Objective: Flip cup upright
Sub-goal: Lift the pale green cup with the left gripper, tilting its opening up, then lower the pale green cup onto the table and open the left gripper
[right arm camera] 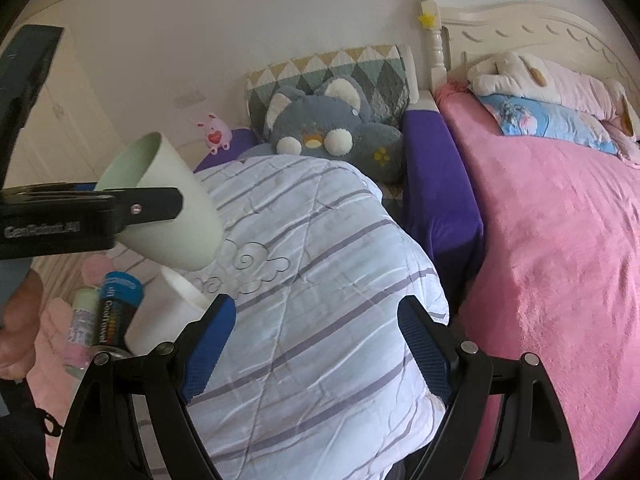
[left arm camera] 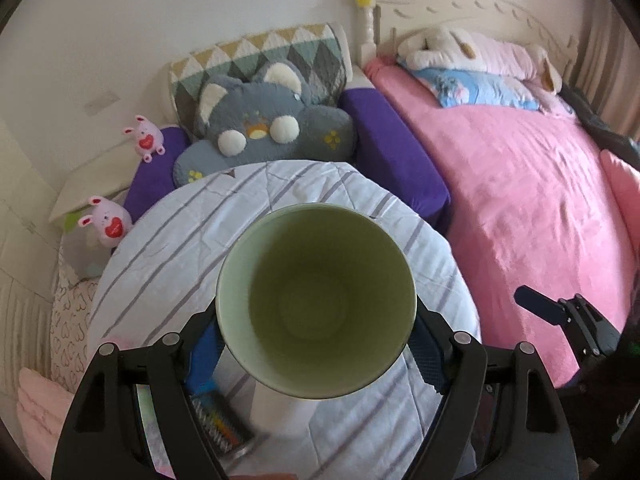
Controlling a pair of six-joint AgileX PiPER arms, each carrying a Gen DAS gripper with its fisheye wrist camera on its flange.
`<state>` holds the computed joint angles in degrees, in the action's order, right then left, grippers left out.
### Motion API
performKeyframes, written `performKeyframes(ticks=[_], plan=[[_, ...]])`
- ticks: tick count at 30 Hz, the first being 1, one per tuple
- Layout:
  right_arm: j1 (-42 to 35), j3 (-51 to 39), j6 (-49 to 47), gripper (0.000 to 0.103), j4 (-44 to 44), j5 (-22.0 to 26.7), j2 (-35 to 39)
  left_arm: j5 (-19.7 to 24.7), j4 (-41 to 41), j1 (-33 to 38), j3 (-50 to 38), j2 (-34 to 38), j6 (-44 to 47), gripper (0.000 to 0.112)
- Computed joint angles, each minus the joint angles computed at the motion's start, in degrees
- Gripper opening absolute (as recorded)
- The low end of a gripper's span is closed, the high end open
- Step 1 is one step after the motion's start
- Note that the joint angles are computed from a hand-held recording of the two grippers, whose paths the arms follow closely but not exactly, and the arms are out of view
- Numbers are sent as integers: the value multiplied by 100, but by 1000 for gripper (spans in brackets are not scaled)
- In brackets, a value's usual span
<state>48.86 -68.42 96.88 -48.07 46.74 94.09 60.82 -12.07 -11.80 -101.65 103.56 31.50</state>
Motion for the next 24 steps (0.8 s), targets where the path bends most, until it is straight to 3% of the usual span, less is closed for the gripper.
performKeyframes(ticks=[6,14,18,24], plan=[[779,-277,290,84,-225,738,-56,22,-472,673,1101,-1157,500,81],[1766,-675,671,84,-289,1346,205,263,-847,2051,2842,-2492,1537,81],[2140,-807,935,84,-300,1489,389,209,-692,2557,3588,-2731,1959,81],[2395,-920,1101,84,-225,1695,494,-277,-49,2413,3942,-2442,1547,81]])
